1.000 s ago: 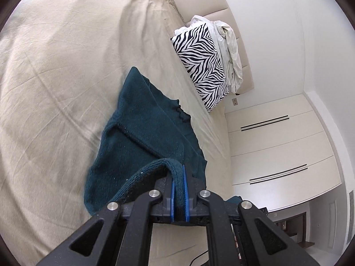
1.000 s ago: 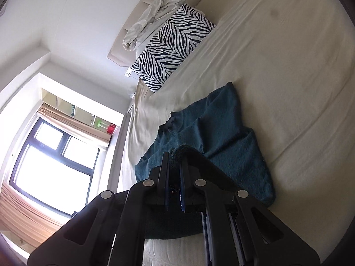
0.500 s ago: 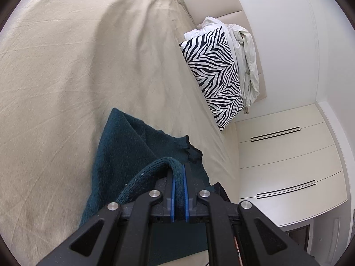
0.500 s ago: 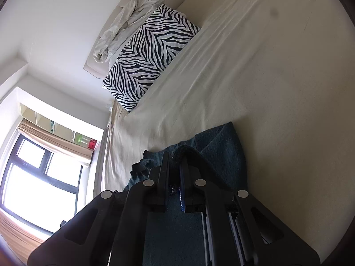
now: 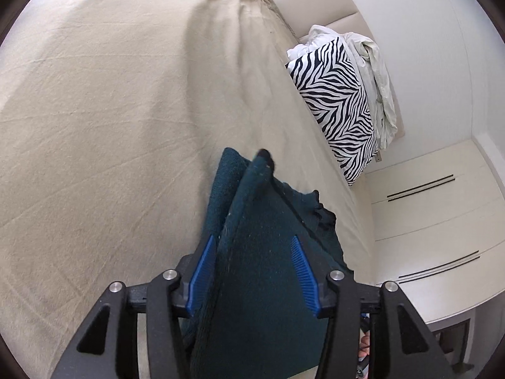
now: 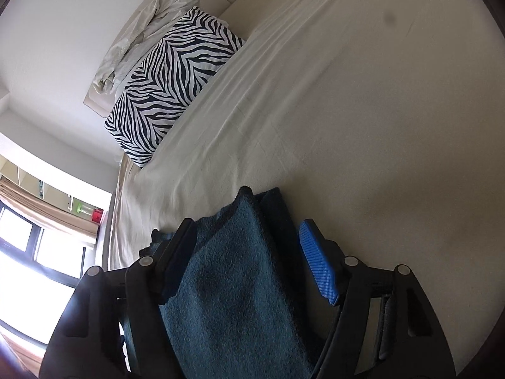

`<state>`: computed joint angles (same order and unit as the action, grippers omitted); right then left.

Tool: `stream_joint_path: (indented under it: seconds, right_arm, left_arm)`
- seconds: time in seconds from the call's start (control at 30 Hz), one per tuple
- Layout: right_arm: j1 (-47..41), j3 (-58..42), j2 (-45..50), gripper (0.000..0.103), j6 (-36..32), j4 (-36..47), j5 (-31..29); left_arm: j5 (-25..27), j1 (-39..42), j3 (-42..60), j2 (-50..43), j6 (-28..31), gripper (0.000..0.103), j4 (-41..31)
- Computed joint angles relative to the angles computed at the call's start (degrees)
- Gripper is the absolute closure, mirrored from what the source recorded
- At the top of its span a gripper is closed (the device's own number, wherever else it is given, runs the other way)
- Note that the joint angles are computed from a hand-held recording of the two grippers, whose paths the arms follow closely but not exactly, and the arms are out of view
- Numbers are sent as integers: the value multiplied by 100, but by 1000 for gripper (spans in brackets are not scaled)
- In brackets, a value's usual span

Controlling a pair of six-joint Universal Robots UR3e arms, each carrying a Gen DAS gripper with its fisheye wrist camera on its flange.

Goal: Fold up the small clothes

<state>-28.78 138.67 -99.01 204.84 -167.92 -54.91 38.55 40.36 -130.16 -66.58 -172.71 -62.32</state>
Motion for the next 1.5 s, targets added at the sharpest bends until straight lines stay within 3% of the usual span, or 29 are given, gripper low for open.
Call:
stream_joint_path:
  seconds: [0.13, 0.23, 0.3, 0.4, 0.53, 0.63, 0.77, 0.9, 1.0, 1.07, 1.13, 1.27, 1.4, 1.5]
  right_arm:
    - [-90, 401, -1689, 36, -869, 1457, -151]
    - [126, 443, -2726, 37, -1419, 2589, -438]
    - [461, 410, -3060, 37, -1564, 2895, -816]
    - [713, 441, -3573, 38, -1608, 3334, -1132]
    - [270, 598, -4777, 37, -1859, 4575, -868]
    - [13, 596, -5562, 39, -2132, 5514, -815]
    - [39, 613, -5832, 43, -2222, 5810, -982]
    - [178, 689, -5724, 50, -2118, 5599, -1212]
    - [551, 779, -5297, 58, -1906, 5016, -1515]
    - [1061, 807, -4733, 71, -1637, 4365, -1990]
    - [1388, 789, -4375, 76, -1484, 3995, -2299]
    - [1509, 734, -4322, 89, -1493, 3979, -2519]
    - [1332, 708, -4555, 94, -1612, 4237, -2450]
    - [1658, 666, -4308, 97, -1447, 3995, -2742]
  left_arm:
    - [226, 302, -331, 1142, 775, 50, -984]
    - [542, 308, -593, 1729, 1099, 50, -1264]
    - [843, 235, -834, 2181, 1160, 51, -1108]
    - [786, 599, -1006, 3091, 1670, 51, -1846]
    - [830, 744, -1085, 3635, 2048, 52, -2303]
    - [773, 779, -1097, 3619, 2095, 61, -2395]
    - [1084, 303, -1267, 3368, 1519, 75, -1415]
    - [1236, 186, -1353, 3375, 1369, 87, -1217]
    - [1494, -128, -1401, 3270, 1143, 91, -768]
    - [1751, -419, -1401, 3131, 965, 92, -393]
    - [1841, -504, -1383, 3139, 909, 92, -356]
    - [1643, -139, -1276, 3488, 1236, 93, -1101]
    - [1455, 335, -1112, 4113, 1726, 95, -2196]
    - [1338, 704, -935, 4565, 2168, 96, -3071]
